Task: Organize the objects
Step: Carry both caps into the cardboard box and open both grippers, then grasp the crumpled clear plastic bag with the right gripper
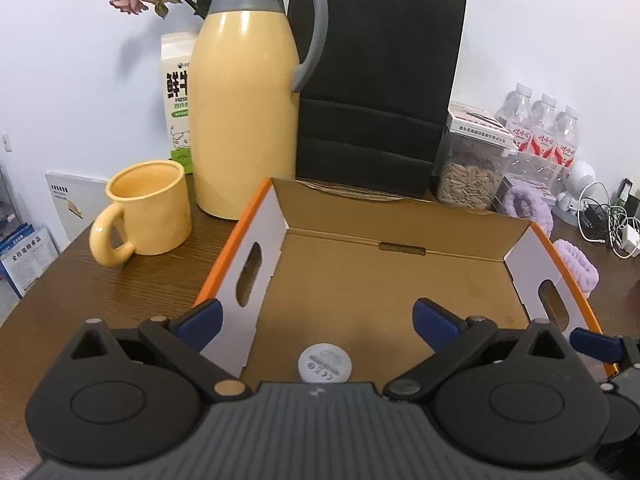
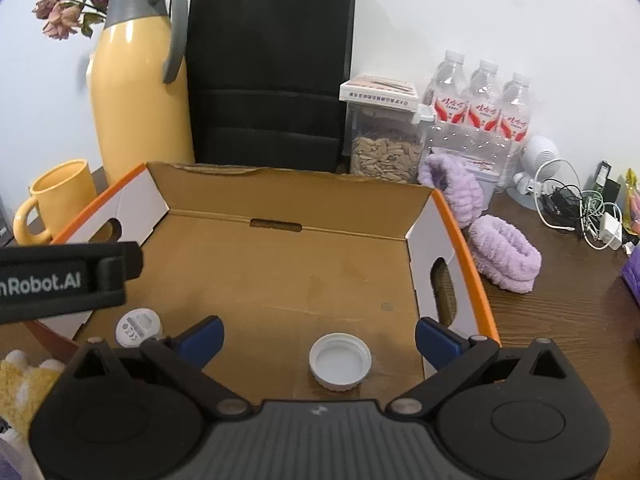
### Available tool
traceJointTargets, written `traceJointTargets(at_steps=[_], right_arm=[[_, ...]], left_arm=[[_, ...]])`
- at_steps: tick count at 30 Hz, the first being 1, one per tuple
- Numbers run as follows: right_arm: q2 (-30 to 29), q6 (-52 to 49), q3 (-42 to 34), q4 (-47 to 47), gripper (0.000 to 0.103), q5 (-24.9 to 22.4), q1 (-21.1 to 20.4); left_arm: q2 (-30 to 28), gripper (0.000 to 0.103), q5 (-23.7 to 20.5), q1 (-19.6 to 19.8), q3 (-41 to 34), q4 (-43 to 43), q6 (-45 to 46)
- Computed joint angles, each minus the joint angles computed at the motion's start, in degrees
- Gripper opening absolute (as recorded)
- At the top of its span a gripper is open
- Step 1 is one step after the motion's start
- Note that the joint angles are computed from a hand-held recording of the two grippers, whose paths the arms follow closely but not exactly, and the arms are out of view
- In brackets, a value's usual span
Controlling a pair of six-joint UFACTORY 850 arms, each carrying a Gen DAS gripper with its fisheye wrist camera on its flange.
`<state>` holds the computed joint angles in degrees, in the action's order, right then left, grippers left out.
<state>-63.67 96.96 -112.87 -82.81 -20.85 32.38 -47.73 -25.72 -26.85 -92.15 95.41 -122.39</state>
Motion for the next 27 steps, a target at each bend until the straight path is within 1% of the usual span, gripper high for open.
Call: traceJointTargets(at_steps=[3, 6, 10, 13, 17, 23, 27], right_arm=[[2.5, 6.5, 3.7, -6.4, 0.102, -0.1, 0.2], [6.1, 16.2, 9.0, -16.6, 0.103, -0.4, 0.4], [12.0, 30.6, 17.8, -31.6, 0.103, -2.3, 0.7], [16.3, 38.6, 24.6, -40.6, 0.103, -4.8, 1.0], [21.3, 43.7, 32.7, -47.7, 0.103, -7.8, 1.3], [27.5, 49.3, 44.3, -55.4, 0.103, -12.3, 1.6], [30.1, 52.7, 50.5, -58.7, 0.103, -14.6, 1.4]], left_arm=[[1.9, 0.103, -0.4, -0.2, 2.6, 2.3, -2.3], [4.5, 0.103, -2.0, -0.6, 6.1, 5.7, -5.5], [9.0, 0.103, -3.7, -0.9, 11.8, 11.1, -12.2], [12.1, 0.103, -5.2, -1.2, 15.9, 14.0, -15.4], [15.7, 0.103, -8.3, -1.8, 21.0, 16.1, -18.0], [20.0, 0.103, -9.4, -1.7, 28.1, 19.6, -22.2], [22.4, 0.103, -11.4, -1.8, 33.4, 24.2, -25.7]])
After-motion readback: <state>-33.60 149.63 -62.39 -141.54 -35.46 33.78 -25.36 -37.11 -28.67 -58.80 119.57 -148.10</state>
